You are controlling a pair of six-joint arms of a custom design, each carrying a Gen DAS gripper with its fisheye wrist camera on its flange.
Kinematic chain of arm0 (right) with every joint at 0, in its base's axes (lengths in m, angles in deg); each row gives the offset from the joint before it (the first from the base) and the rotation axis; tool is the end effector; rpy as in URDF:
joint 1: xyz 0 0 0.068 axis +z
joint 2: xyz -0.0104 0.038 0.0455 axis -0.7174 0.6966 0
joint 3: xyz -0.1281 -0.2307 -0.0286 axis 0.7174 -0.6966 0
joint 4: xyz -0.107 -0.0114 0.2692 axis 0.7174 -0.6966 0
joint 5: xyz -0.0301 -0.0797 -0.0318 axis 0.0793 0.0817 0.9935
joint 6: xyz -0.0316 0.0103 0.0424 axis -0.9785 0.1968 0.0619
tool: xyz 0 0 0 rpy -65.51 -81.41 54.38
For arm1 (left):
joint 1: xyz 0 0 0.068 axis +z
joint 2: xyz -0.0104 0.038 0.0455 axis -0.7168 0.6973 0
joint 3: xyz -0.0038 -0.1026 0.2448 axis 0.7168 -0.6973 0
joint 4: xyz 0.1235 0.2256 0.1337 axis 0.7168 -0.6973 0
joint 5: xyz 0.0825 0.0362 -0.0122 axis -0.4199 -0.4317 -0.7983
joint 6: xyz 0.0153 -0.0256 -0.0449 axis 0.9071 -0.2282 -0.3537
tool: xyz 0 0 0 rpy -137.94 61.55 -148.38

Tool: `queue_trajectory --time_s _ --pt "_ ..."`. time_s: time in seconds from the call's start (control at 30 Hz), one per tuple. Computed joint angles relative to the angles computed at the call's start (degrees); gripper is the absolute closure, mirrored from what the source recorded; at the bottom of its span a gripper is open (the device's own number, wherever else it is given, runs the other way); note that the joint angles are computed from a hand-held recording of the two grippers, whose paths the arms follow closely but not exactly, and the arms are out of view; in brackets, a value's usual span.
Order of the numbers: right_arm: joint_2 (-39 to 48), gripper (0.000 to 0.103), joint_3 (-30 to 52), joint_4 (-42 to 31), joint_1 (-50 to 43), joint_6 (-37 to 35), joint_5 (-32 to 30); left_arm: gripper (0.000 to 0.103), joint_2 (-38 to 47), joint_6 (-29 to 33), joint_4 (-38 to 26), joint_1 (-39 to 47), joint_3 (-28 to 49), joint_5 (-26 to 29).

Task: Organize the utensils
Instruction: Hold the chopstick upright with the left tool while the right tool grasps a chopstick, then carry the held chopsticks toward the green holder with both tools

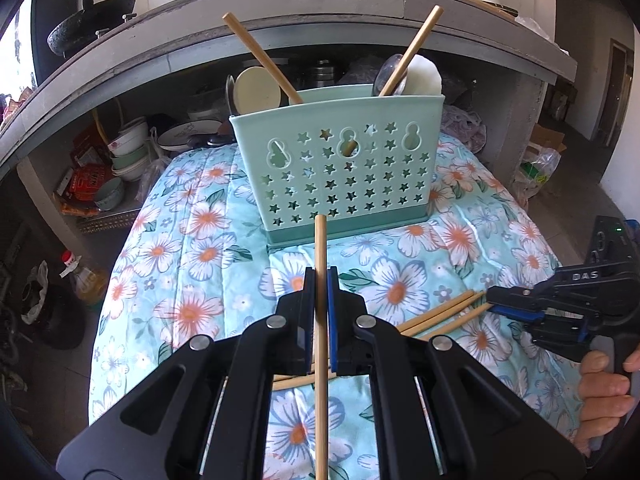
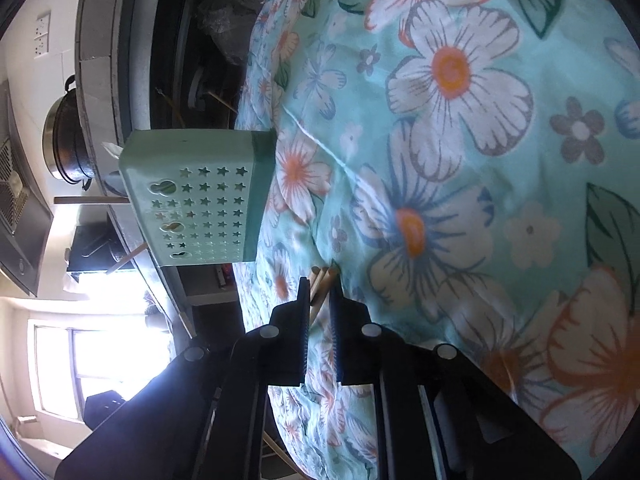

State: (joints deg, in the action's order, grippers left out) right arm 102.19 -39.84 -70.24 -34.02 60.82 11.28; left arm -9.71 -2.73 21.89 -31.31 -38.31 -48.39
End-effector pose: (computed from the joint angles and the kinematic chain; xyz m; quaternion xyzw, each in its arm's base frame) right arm 0.3410 0.0974 0.1453 0.2085 0.8217 0.5205 0.1024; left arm 0.2568 0.0627 0.2651 -0.0268 0.9183 0.0346 0.3934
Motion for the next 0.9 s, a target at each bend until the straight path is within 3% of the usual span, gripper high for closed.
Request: queue_trajectory --time_s 0.9 --pt "-10.9 0.097 -3.5 3.4 -6.5 -0.3 -5.4 0.099 -0.2 -0.1 -0.7 0.7 0.3 0.9"
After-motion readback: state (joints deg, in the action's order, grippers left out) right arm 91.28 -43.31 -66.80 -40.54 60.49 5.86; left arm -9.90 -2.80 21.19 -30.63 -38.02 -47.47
